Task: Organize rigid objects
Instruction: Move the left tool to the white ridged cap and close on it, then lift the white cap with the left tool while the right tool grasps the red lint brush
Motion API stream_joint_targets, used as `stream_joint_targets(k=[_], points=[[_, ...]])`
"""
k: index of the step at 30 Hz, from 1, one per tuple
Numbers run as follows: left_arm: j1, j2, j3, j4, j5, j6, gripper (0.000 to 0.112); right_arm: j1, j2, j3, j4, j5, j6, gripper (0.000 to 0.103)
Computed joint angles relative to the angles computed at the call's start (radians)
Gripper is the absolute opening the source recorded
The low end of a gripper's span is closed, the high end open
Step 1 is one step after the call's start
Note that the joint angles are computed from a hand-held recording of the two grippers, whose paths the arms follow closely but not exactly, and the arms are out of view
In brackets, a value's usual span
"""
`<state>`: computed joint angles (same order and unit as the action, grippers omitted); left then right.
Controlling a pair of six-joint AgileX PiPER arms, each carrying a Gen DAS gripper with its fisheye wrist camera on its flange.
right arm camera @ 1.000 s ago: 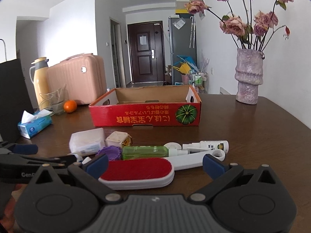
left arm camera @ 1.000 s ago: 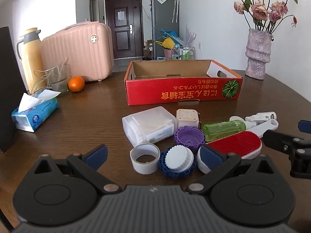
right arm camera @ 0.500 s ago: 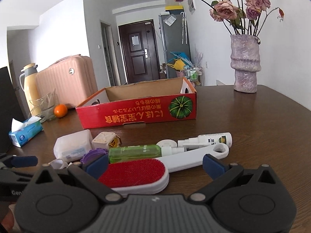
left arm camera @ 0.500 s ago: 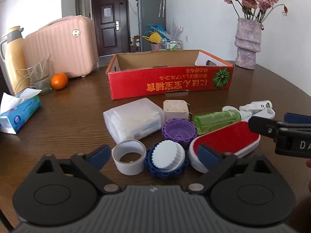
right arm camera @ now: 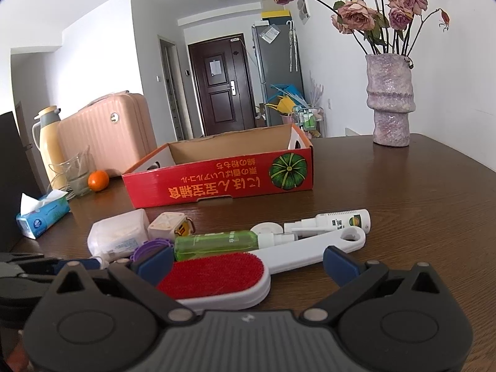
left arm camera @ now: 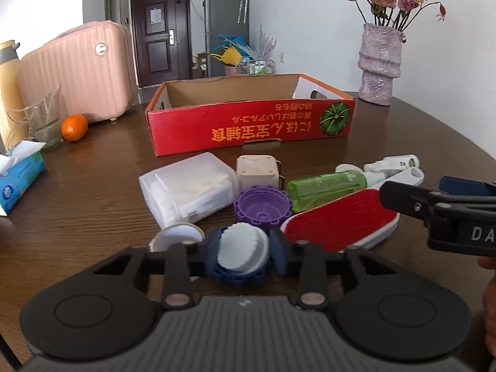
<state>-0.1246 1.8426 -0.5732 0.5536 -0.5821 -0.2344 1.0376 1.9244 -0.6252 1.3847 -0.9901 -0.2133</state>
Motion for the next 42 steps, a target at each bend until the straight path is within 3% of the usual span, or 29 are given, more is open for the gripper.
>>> stream_joint_targets(k=[7, 13, 31, 42], points=[[0.044, -0.003, -0.010, 0.122, -0.011, -0.130, 0.025, 0.002, 0.005, -0.005, 0.009, -0.005, -0.004, 0.103], [0.084, -0.019, 0.012, 0.154, -0.067, -0.164, 0.017, 0.001, 0.008, -0.006, 0.011, -0.005, -0.004, 0.103], [0.146, -0.075, 0.068, 0.175, -0.148, -0.192, 0.016, -0.006, 0.019, -0.014, 0.015, -0.001, -0.015, 0.103], [0.227, -0.132, 0.091, 0.263, -0.183, -0.257, 0.016, -0.021, 0.015, -0.100, 0.095, 0.083, -0.160, 0.103]])
